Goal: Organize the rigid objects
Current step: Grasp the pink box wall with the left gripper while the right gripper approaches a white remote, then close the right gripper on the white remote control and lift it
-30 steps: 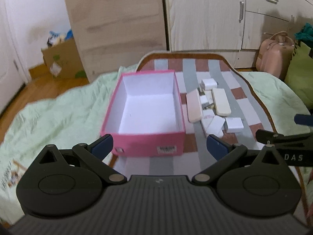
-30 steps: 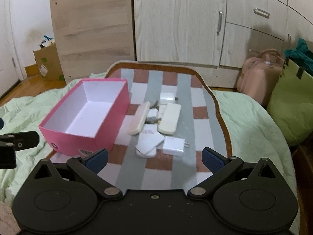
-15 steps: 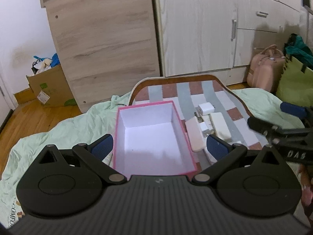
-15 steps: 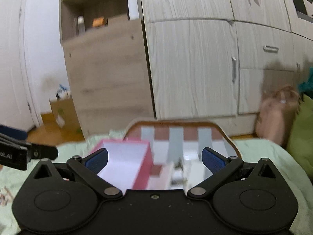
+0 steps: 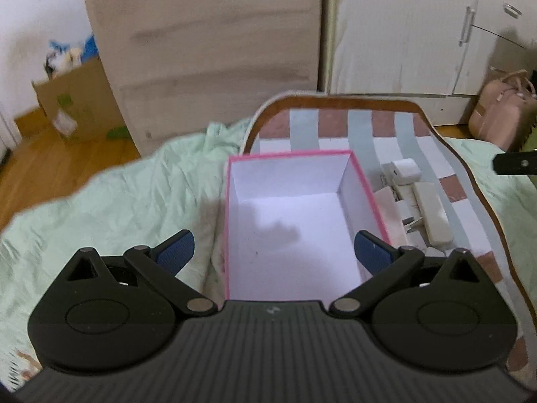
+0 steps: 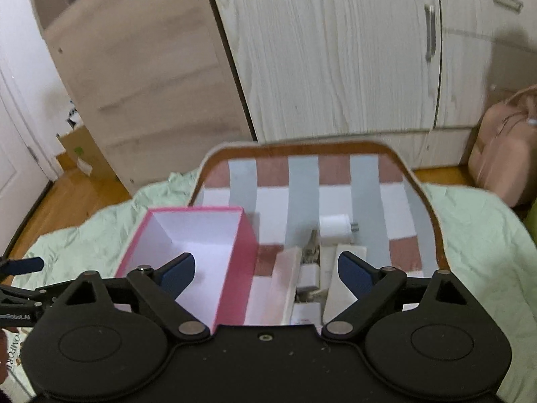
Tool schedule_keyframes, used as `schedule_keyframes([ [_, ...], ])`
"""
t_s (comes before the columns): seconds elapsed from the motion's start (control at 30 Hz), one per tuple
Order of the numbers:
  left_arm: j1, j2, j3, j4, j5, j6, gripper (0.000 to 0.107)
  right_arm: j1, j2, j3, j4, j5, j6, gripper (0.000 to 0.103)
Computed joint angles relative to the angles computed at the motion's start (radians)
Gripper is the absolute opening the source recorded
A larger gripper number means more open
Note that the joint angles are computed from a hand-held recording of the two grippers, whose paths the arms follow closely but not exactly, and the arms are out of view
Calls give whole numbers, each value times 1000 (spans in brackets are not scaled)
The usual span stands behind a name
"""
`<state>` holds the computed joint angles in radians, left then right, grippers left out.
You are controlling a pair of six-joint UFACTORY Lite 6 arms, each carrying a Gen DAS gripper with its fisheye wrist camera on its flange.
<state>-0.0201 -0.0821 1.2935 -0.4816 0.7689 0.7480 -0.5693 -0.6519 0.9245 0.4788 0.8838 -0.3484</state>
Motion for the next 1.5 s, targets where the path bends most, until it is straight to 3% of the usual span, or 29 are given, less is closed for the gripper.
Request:
schedule_keyframes([
  [0.1,43,74,-30,-65,-37,50,103,-89,40,-57,132,-12,-206,95],
  [0.3,83,235,-110,-204,-206,273,99,-166,249,-205,366,-178,-577,87],
  [0.43,104,376,-56,-257,-251,317,88,-250,459,-201,506,-204,-770,79],
  [0.53,108,440,-14,-241,-268,297,63,-317,565,-182,561,-189,-828,74],
  [0.67,120,473,-8,-269,-276,342,43,-383,638,-168,599,-157,-843,69],
  [0.73,131,482,-15,-315,-256,400,26,-395,668,-153,590,-153,-816,67],
  [0.83,124,495,-25,-362,-234,433,14,-409,703,-123,545,-133,-769,62],
  [0.97,88,509,-58,-367,-290,421,12,-425,723,-82,483,-74,-715,62],
  [1.1,60,505,-82,-365,-349,393,14,-412,752,-57,508,-98,-744,66],
  [1.2,61,487,-82,-381,-351,407,6,-393,838,-20,559,-129,-764,67],
  [1.37,75,508,-31,-287,-274,293,7,-363,988,52,599,-134,-752,67],
  [1.4,76,505,-30,-279,-259,283,7,-369,1006,54,622,-126,-772,64],
  [1.5,74,487,-44,-290,-227,291,9,-406,1044,56,683,-66,-791,39],
])
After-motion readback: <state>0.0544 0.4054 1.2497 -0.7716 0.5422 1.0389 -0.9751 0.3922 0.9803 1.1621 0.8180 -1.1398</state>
